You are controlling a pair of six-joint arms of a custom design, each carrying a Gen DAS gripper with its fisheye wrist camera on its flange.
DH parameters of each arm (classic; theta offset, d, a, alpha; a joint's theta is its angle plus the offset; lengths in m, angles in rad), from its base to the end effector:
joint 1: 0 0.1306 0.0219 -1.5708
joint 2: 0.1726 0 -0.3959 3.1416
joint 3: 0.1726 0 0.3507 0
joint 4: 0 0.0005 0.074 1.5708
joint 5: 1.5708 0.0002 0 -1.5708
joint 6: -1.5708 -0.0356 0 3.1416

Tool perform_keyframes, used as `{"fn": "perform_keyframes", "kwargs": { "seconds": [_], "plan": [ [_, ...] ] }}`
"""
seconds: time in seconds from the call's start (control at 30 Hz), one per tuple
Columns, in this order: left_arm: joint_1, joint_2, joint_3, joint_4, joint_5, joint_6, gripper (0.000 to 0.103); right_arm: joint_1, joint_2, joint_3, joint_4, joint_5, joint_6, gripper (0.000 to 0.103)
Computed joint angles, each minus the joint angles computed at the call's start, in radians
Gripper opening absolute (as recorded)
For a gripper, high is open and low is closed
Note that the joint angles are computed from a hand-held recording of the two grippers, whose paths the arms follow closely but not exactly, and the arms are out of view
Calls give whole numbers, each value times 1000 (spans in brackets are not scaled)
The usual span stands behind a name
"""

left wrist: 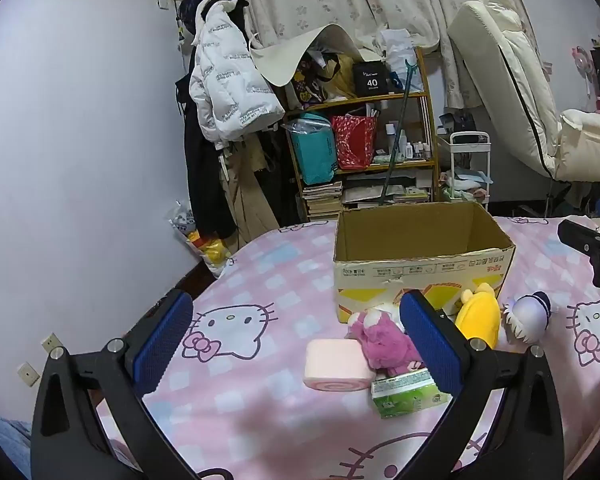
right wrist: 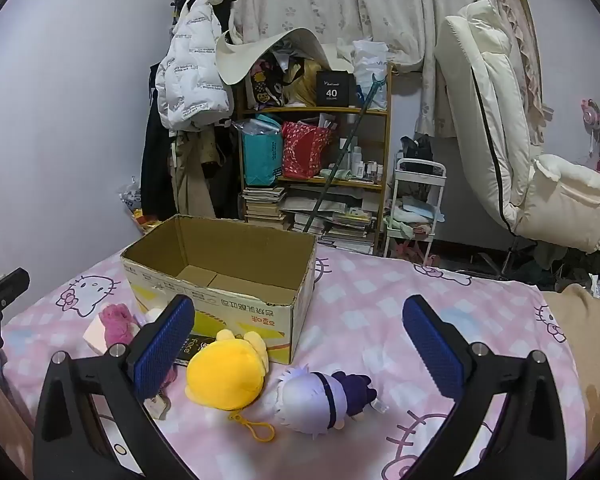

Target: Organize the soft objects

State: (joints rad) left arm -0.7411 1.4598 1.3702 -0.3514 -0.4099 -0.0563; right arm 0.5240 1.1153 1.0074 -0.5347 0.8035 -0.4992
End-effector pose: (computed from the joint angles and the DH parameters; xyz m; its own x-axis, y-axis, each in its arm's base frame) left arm 0.3721 -0.3220 0.4487 -0.2945 0.3395 -0.8933 0.3705 0.9022 0.2207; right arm 0.3065 0.1470 0.4137 -0.3830 0.1625 -0.9093 0.3815 0.9244 0.0045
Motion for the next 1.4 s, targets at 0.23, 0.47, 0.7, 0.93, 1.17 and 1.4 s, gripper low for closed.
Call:
{"fn": "perform_keyframes", "kwargs": {
  "seconds": [0.23, 0.47, 0.7, 0.93, 1.17, 1.4],
  "plan": [
    [-24, -6, -1, -1, -49, 1, 102, 1, 1, -2, 5, 7, 13, 103],
    [-9, 5, 11, -11, -22, 20, 102, 0, 1, -2, 6, 5, 14, 103],
    [-1, 9, 4, 2, -15, 12, 102, -1, 4, 0, 3, 7, 13, 103],
    [1, 4, -2, 12, -11, 0, 102, -3, 5, 2, 4, 13, 15, 103],
    [0, 3, -4, 15, -6, -1, 102, 0, 0, -4, 5, 16, 11, 103],
    [-3, 0, -9, 19, -11, -8, 102, -1, 2, -2, 1, 17, 7, 103]
  ]
}}
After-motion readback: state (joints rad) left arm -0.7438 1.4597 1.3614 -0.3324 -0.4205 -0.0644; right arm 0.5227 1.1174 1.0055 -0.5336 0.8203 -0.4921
